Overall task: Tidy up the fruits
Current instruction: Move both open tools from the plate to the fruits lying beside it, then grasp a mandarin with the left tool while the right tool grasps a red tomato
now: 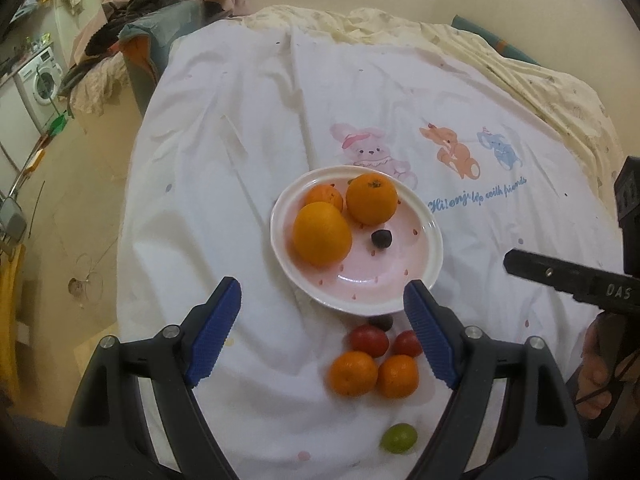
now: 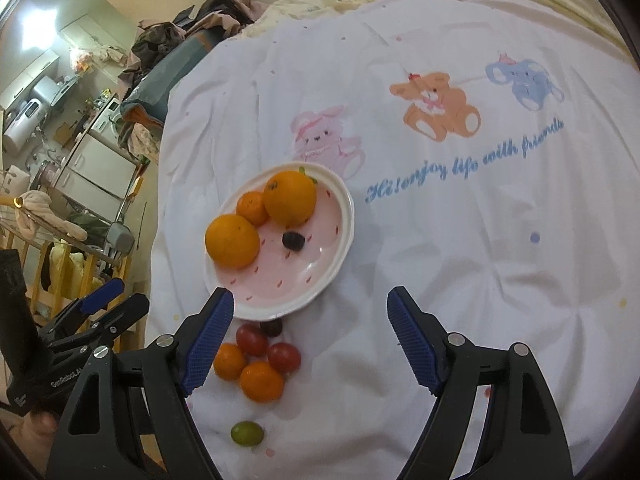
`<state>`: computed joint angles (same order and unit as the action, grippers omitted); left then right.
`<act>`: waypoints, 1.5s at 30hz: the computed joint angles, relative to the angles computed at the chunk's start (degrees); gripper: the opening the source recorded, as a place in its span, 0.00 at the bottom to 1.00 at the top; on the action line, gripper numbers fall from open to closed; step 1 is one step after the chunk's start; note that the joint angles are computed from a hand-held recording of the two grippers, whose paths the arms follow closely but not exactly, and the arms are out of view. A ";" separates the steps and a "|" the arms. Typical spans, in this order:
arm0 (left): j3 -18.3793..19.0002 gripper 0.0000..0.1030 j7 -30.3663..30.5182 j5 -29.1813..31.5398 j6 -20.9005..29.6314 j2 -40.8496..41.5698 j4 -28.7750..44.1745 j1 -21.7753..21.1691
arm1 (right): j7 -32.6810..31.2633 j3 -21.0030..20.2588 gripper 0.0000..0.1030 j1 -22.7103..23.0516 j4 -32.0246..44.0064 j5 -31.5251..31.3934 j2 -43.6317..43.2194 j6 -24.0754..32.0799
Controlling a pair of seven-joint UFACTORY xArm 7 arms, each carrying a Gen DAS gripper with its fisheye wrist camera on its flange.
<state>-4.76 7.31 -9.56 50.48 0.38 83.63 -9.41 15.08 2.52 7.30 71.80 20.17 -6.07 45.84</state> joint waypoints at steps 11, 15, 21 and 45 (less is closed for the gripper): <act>0.31 0.79 -2.14 -0.86 2.73 0.60 0.22 0.38 | 0.14 0.12 0.79 0.41 -0.86 5.05 2.25 4.52; 0.34 0.79 -4.55 0.62 2.62 1.36 0.39 0.50 | -0.33 0.30 0.79 0.33 -0.54 6.18 3.32 6.25; 0.63 0.79 -6.91 0.43 4.12 2.78 1.76 1.12 | -0.16 0.48 0.79 -0.01 0.01 7.05 4.99 7.12; 0.56 0.79 -8.34 0.95 6.55 4.00 2.43 1.41 | -4.28 2.27 0.33 -0.09 2.43 11.14 9.34 10.00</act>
<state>-4.20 -1.03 -8.61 57.03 4.38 86.06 -8.01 10.80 4.79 7.21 74.24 31.31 3.28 55.85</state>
